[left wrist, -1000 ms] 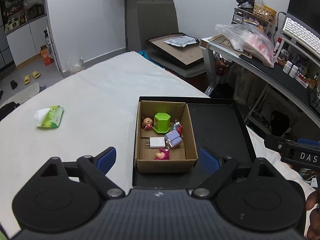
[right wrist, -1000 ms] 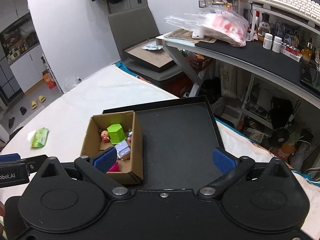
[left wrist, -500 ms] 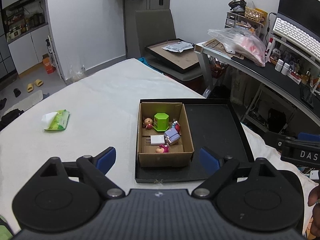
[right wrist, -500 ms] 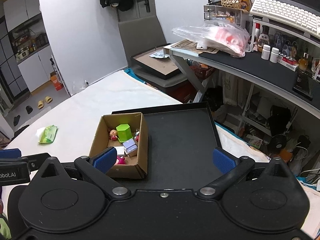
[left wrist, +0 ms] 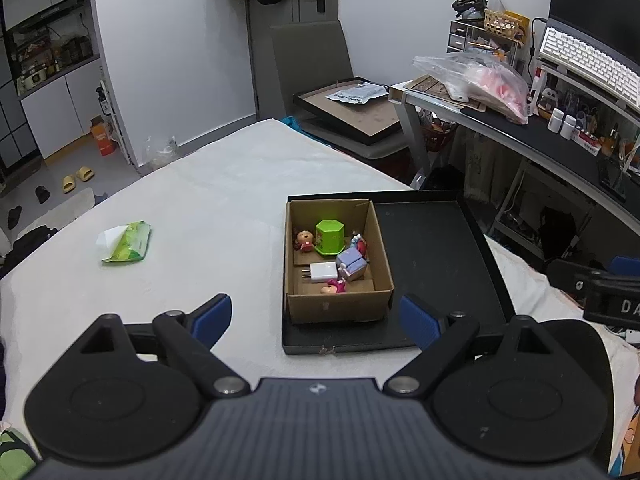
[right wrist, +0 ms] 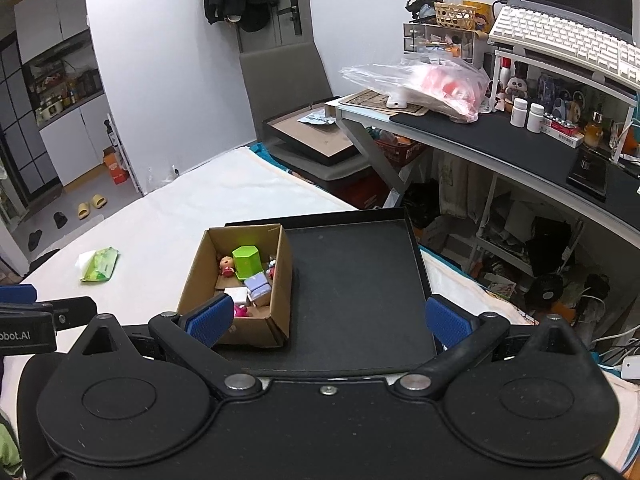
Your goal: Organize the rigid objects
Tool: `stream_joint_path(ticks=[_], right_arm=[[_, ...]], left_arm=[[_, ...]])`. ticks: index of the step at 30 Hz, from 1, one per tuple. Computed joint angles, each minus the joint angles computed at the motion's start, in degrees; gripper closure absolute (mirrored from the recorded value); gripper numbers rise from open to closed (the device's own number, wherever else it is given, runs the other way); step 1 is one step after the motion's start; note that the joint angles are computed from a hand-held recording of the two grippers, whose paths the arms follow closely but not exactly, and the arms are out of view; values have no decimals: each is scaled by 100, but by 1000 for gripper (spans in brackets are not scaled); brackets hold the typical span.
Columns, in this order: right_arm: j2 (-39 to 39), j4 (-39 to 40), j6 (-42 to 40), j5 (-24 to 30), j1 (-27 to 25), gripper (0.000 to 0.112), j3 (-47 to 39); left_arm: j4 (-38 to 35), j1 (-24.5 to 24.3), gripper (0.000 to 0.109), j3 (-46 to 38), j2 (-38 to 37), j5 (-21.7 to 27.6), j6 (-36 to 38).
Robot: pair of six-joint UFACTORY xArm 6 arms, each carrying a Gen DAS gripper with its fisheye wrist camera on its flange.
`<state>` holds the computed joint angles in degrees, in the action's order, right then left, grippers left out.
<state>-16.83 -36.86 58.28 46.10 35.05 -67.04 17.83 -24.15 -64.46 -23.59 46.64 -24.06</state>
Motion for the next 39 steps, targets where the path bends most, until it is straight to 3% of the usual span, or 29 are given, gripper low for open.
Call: stream_joint_path(ticks=[39], right_arm=[[-91,27,-115,216,289,9,-43]], left_arm=[[93,76,18,378,-448,122,12]])
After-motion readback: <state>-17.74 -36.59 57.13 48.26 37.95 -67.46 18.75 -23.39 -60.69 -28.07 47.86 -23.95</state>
